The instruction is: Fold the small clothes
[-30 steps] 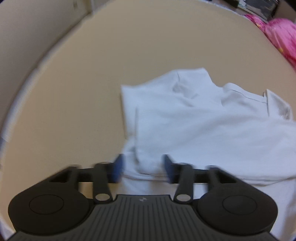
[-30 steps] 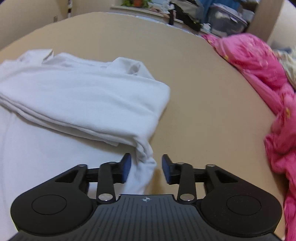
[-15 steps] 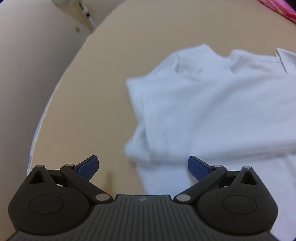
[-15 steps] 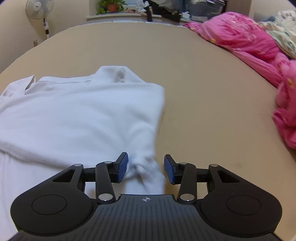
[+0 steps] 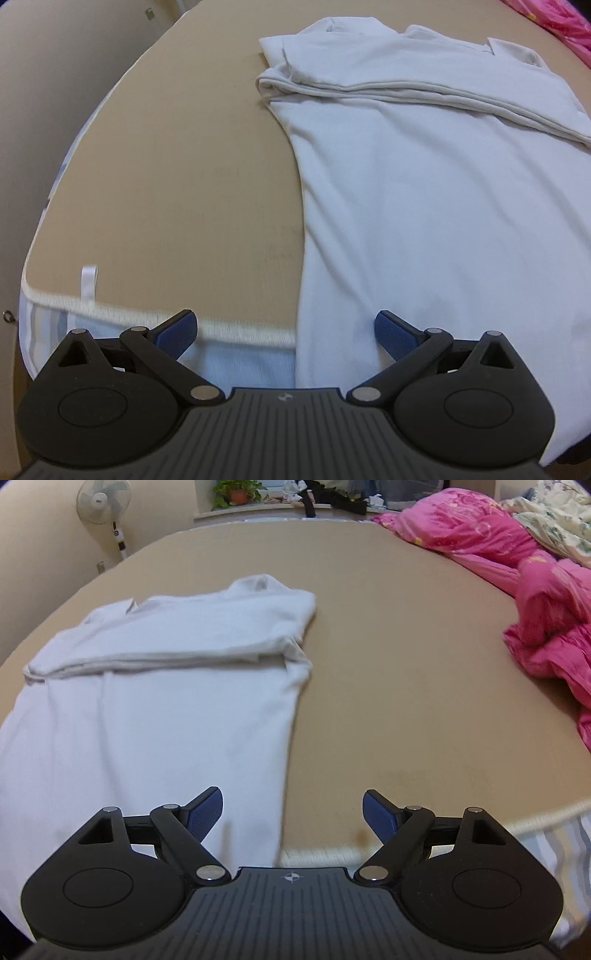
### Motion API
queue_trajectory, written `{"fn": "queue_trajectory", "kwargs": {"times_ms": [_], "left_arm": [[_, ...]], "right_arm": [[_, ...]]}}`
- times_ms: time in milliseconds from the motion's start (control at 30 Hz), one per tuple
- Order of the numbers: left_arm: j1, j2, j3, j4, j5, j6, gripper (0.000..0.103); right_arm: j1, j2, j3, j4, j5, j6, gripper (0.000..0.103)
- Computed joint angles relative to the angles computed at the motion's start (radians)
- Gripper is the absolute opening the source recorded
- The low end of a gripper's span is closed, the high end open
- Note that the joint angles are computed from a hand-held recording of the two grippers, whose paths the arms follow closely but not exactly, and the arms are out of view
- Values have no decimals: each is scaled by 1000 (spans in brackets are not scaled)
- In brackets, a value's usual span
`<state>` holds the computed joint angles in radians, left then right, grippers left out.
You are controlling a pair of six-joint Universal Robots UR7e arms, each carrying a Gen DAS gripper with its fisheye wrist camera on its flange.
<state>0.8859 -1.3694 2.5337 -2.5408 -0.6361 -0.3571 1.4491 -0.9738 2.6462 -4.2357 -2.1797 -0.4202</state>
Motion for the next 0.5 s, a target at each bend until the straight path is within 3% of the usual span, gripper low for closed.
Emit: {"fn": "queue_trajectory", "kwargs": {"times_ms": [200, 400, 500], "left_arm": [[-13, -34, 1, 136, -43, -75, 103], [-52, -79, 45, 195, -51, -143, 103], [-41, -63, 27, 217, -118, -126, 103]], "right_arm": [[-40, 4, 68, -7, 34, 96, 84], [-115, 72, 134, -75, 135, 148, 89], [-107, 88, 133, -87, 147, 133, 92]]}}
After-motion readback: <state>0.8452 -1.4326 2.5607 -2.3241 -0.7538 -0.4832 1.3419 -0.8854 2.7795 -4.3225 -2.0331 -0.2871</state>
